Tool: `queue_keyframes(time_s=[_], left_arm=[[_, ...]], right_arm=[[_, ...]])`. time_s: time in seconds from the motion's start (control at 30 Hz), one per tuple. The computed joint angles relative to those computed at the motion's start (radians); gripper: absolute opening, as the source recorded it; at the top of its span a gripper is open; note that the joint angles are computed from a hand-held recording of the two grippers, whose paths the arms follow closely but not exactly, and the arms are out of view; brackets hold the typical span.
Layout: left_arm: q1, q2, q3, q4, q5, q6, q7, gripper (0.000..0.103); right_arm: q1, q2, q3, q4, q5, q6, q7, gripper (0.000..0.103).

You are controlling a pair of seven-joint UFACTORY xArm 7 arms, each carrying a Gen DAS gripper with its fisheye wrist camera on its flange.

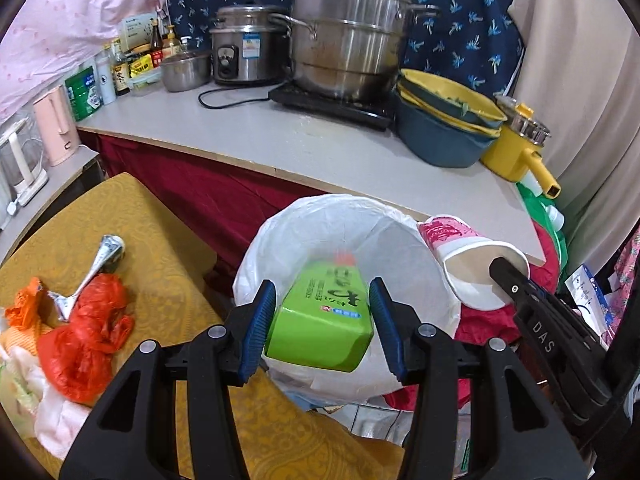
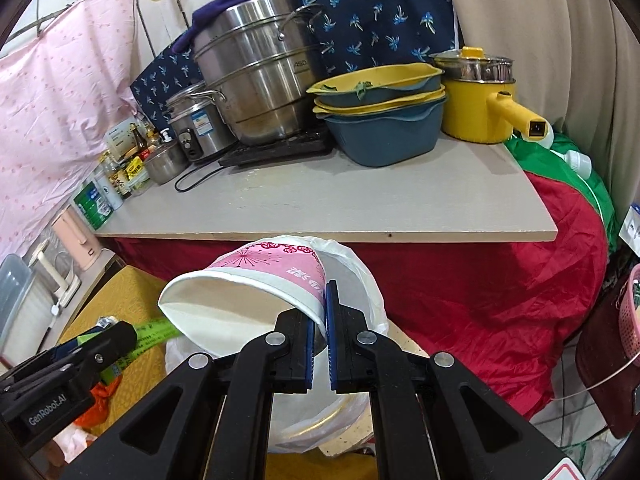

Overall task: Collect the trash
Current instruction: 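Carry the cup and green box with both grippers over the white trash bin, then open the left gripper dropping the green box while the right gripper drops the cup into the bin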

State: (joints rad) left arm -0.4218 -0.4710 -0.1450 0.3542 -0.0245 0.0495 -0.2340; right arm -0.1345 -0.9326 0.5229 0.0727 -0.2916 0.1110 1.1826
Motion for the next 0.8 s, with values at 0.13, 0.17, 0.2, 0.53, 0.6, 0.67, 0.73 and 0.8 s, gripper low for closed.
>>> queue_keyframes(time_s=[0.13,0.17,0.2,0.53,0.6,0.67,0.73,0.8], left_arm=[[0.054,0.049,-0.049,0.02,0.029,-0.031,-0.022,0.05],[0.082,0.052,-0.072,0.022,0.041,-0.036,-0.036,0.052],[0.107,0.059,-0.094,0.029,0.053,-0.04,-0.051,0.057],[0.207,0.017,-0.145,0.013,0.124,-0.064,-0.113,0.07],[0.215,0.0,-0.143,0.005,0.128,-0.066,-0.122,0.076],[0.231,-0.025,-0.152,-0.005,0.134,-0.071,-0.131,0.078],[0.235,-0.053,-0.148,-0.018,0.138,-0.071,-0.133,0.079],[0.223,-0.074,-0.13,-0.024,0.136,-0.062,-0.13,0.08]], right_arm=[[-0.075,0.096,0.025,0.019,-0.001,-0.09,-0.005,0.005],[-0.09,0.112,0.035,0.024,0.002,-0.103,-0.009,0.005],[-0.1,0.123,0.041,0.028,0.007,-0.113,-0.013,0.005],[-0.188,0.229,0.131,0.089,0.062,-0.183,-0.061,0.014],[-0.191,0.229,0.143,0.095,0.072,-0.182,-0.065,0.019],[-0.184,0.218,0.15,0.097,0.081,-0.173,-0.063,0.022],[-0.167,0.198,0.149,0.099,0.085,-0.155,-0.06,0.027],[-0.151,0.175,0.145,0.101,0.084,-0.136,-0.054,0.034]])
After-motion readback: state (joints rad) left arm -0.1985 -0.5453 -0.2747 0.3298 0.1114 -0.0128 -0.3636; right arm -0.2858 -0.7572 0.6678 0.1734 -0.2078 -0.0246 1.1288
